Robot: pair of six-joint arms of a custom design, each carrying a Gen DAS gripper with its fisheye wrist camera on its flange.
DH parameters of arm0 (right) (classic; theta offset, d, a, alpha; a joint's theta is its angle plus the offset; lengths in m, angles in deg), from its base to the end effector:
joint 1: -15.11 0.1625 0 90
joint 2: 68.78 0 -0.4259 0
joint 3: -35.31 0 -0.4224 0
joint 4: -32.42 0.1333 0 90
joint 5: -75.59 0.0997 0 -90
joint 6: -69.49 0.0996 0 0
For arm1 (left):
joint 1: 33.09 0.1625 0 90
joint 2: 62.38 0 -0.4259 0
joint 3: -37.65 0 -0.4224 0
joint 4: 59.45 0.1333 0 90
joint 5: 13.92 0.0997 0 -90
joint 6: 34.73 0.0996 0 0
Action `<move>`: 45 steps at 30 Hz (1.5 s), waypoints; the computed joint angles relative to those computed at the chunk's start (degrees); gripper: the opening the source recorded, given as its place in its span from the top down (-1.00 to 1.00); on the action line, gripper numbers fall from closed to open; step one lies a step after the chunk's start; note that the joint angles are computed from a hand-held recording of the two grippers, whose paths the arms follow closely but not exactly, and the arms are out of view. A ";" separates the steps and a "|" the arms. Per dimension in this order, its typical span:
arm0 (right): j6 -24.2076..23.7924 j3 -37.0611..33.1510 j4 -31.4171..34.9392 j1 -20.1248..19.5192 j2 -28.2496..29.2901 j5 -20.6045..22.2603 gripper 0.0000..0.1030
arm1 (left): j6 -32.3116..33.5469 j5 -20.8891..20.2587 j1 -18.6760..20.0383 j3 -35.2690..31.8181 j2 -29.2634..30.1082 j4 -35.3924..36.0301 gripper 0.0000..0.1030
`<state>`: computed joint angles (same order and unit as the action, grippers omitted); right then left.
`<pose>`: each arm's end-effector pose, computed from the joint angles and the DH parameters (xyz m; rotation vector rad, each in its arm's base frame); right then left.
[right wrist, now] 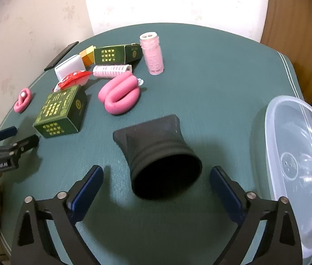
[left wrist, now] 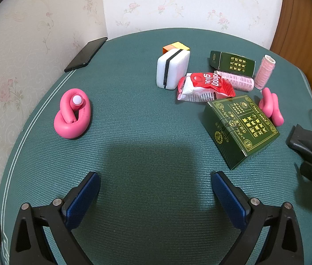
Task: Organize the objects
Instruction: 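Reach the left gripper to the dark green box and grasp it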
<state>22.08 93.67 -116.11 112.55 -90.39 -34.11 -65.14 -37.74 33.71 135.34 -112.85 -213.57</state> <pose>0.2105 -0.8416 0.0165 1.1522 -2.4144 0.3248 -0.0557 -0.6997 0.1715 -0.3303 2.0543 -0.8832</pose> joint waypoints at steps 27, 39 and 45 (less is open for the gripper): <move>-0.62 5.40 -1.68 -1.28 -4.25 10.14 -0.04 | 4.68 -0.31 -2.45 -0.15 0.97 -10.29 -1.00; 1.73 5.89 -0.09 -2.19 -5.37 13.13 -0.04 | 2.12 0.26 -2.75 -9.33 6.61 -1.87 -1.00; 1.78 6.30 -0.48 -2.28 -5.55 13.39 -0.04 | 0.75 0.56 -2.35 -12.81 8.73 1.26 -1.00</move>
<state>23.85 99.98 -116.59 110.27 -95.95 -20.72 -64.39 -37.17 31.36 122.53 -104.13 -212.31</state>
